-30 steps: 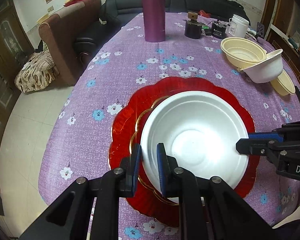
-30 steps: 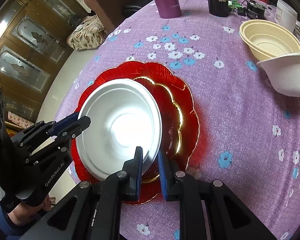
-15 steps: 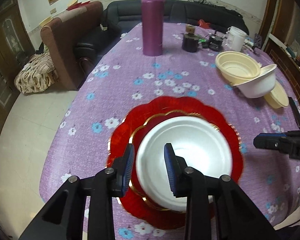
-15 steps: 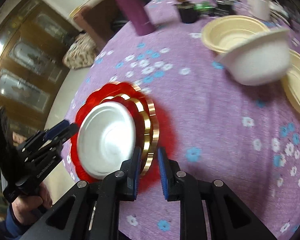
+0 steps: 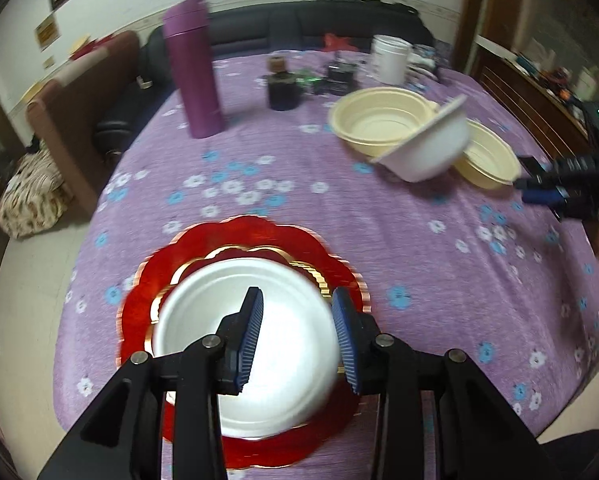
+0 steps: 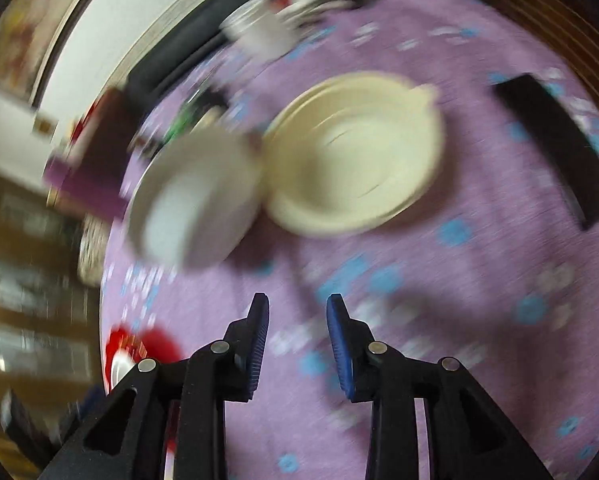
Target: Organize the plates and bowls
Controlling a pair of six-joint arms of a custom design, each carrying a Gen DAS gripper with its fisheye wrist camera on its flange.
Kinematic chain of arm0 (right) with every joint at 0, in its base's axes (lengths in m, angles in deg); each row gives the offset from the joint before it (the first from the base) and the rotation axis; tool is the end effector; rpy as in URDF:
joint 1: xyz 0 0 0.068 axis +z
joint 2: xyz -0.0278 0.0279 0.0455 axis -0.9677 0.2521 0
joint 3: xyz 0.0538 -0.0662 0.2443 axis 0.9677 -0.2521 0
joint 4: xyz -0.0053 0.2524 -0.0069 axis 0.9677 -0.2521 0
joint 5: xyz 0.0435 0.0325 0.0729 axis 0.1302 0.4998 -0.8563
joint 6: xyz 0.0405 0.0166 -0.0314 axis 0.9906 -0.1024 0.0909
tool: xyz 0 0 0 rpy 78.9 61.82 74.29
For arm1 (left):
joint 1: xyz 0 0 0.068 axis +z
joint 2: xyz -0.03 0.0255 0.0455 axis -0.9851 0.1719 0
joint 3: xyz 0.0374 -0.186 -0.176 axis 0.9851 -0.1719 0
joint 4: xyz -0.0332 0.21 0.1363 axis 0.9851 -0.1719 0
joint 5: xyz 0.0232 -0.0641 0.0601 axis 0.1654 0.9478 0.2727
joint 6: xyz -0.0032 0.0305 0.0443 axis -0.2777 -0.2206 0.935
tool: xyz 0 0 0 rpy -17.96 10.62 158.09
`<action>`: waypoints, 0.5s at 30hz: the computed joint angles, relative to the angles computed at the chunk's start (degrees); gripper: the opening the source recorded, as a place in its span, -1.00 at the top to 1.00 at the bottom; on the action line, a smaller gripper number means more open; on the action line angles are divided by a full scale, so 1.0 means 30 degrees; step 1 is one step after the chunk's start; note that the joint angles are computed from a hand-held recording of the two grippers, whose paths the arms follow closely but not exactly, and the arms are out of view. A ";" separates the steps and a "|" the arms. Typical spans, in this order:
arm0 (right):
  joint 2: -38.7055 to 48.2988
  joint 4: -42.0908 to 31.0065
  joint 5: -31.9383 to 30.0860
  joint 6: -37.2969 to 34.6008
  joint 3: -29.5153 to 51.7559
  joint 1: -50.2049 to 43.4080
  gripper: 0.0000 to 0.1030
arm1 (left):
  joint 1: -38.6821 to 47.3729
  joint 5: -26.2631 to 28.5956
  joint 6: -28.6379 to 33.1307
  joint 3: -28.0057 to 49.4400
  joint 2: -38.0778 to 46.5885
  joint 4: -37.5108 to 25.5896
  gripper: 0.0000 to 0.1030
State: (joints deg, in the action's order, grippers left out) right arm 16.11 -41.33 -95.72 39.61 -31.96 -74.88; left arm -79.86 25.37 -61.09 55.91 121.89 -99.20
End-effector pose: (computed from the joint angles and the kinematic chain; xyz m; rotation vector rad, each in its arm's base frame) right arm 0.2532 0.0121 0.0849 0.7202 2.5455 0.5881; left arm 0.2259 -0.0062 0.1348 0.5243 2.5243 -0.1335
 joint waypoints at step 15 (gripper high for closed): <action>0.5891 0.0711 -0.1774 -0.0680 0.3699 -0.4352 0.70 | -0.2688 -0.1277 -0.1221 -0.0644 -0.0097 0.0304 0.32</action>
